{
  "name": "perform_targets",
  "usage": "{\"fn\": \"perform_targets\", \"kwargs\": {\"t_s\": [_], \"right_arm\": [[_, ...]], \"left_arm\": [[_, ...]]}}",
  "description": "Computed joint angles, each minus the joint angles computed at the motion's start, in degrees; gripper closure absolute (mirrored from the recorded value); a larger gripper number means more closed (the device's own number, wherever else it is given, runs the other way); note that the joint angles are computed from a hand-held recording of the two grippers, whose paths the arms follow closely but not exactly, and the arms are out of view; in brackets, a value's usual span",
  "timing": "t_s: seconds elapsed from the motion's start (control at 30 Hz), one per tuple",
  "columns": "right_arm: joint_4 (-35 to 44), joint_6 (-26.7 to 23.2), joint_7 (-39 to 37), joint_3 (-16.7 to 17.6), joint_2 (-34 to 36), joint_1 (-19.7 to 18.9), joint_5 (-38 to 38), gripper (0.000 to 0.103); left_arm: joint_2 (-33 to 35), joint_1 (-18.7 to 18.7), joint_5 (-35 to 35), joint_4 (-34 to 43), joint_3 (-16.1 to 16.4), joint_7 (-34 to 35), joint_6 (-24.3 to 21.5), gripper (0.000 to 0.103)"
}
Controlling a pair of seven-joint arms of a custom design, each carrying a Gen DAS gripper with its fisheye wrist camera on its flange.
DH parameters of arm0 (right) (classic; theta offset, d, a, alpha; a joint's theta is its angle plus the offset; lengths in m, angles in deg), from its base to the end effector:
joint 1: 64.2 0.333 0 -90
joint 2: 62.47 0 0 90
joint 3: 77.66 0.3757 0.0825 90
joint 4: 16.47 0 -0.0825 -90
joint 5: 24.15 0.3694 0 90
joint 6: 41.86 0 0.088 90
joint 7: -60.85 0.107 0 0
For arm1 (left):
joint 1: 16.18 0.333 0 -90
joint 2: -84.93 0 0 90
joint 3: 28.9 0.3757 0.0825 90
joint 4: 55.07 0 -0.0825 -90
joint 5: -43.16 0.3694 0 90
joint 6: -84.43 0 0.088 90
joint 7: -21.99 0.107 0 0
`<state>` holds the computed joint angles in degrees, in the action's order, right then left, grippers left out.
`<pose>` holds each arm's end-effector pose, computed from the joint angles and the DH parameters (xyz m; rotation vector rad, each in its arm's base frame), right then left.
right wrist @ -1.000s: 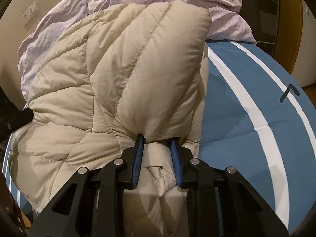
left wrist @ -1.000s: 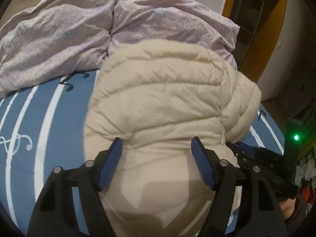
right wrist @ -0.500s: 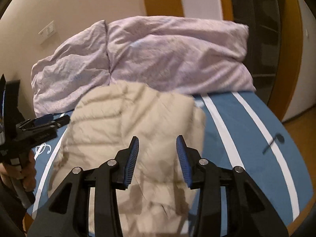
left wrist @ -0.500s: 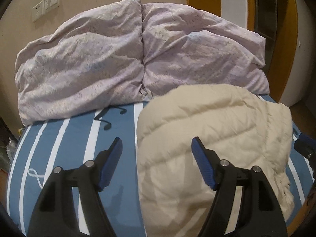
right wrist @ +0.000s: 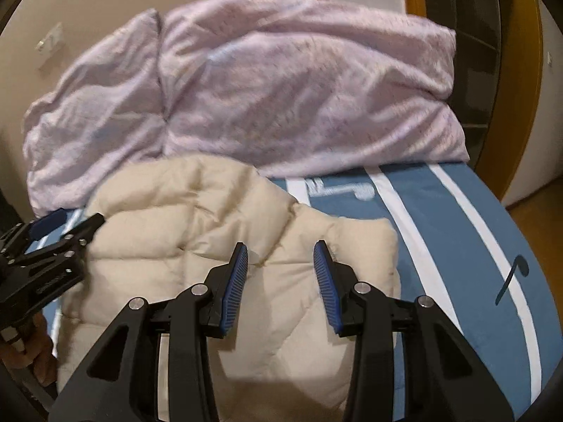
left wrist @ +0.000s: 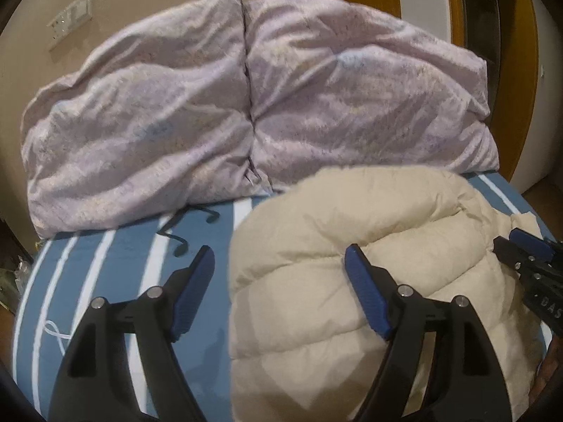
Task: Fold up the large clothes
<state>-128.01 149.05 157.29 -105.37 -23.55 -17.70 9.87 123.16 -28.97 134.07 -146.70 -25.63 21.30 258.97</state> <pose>0.6454 0.2176 0.3180 -1.5338 1.8754 -0.6918 0.6960 -0.2040 0.3269 -1.5463 1.8050 -0.7557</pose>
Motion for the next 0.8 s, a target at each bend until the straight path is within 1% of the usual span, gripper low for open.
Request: {"fn": "perform_targets", "kwargs": {"t_s": [0.03, 0.13, 0.2, 0.37, 0.53, 0.7, 0.8], "right_arm": [[0.2, -0.3, 0.1, 0.5, 0.7, -0.6, 0.0, 0.062], [0.1, 0.8, 0.1, 3.0, 1.0, -2.9, -0.3, 0.062], [0.3, 1.3, -0.1, 4.9, 1.1, -4.6, -0.3, 0.062], [1.0, 2.2, -0.9, 7.7, 1.7, -7.2, 0.1, 0.062], [1.8, 1.9, -1.2, 8.0, 2.2, -7.6, 1.0, 0.062], [2.4, 1.7, -1.1, 7.9, 2.7, -7.6, 1.2, 0.061], [2.5, 1.8, -1.0, 8.4, 2.8, -8.0, 1.1, 0.061]], "left_arm": [[0.6, 0.3, -1.0, 0.3, -0.4, 1.0, 0.3, 0.024], [2.6, 0.7, -4.8, 1.2, -0.4, 3.7, 2.1, 0.023], [3.4, 0.6, -7.5, 1.5, 0.0, 5.5, 3.1, 0.022], [5.0, -0.9, -11.9, 2.3, 2.2, 8.4, 4.8, 0.021], [6.2, -2.3, -16.7, 2.6, 4.3, 11.2, 6.5, 0.020], [7.3, -4.2, -20.3, 2.7, 7.2, 12.8, 8.3, 0.018], [7.7, -4.5, -22.9, 2.6, 7.8, 14.6, 9.0, 0.018]]}}
